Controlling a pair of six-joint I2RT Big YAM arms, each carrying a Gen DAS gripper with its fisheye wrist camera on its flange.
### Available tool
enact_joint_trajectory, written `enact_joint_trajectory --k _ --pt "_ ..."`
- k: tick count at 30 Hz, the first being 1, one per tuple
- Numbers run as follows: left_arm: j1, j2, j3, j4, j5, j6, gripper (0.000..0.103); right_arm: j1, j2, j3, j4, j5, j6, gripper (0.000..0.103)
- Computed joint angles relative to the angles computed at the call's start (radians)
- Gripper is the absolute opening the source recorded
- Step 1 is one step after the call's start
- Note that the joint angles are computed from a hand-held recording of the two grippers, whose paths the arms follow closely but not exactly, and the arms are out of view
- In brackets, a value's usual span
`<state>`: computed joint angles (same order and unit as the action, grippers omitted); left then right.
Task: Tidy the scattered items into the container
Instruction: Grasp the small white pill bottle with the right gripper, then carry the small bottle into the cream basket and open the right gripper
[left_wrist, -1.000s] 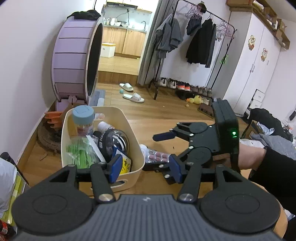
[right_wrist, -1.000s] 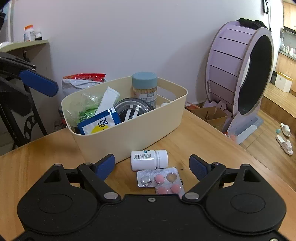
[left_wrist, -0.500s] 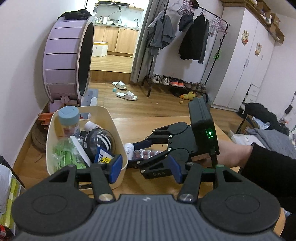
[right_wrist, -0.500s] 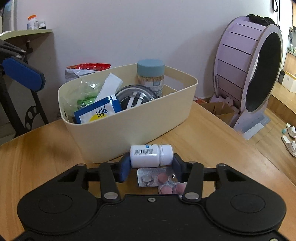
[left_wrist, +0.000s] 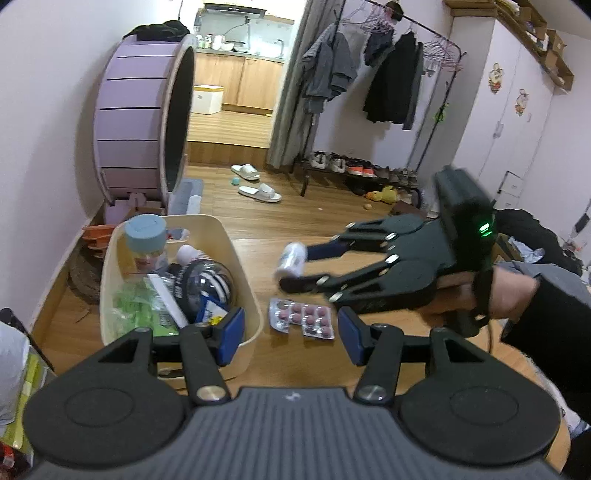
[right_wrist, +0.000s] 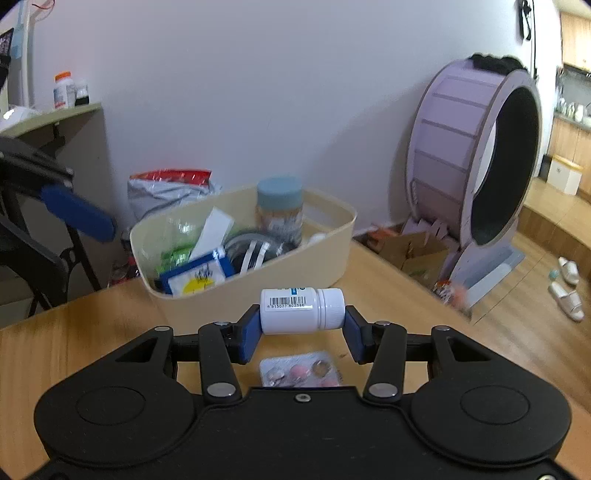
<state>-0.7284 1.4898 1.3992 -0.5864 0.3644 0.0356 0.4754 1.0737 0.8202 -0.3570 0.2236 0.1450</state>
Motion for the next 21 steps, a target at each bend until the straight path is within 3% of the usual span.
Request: enact_joint_trajectory --k 10,17,19,21 --pt "0.039 -0.058 -0.011 0.01 -0.18 -0.033 0.055 -0.008 0.046 0.093 0.037 -0.048 -0.043 0.046" --pt "0.063 -0.064 -0.007 0.007 -0.187 -0.064 0.055 0.026 0.163 0.169 0.069 -0.081 -0.05 0.047" --pt "0.063 -0.066 -0.007 0.009 -0.178 -0.066 0.055 0.035 0.186 0.19 0.061 -0.081 -0.057 0.054" --pt "0.064 -0.066 -0.007 0.015 -0.16 -0.071 0.055 0.049 0.186 0.19 0.068 -0.057 -0.08 0.071"
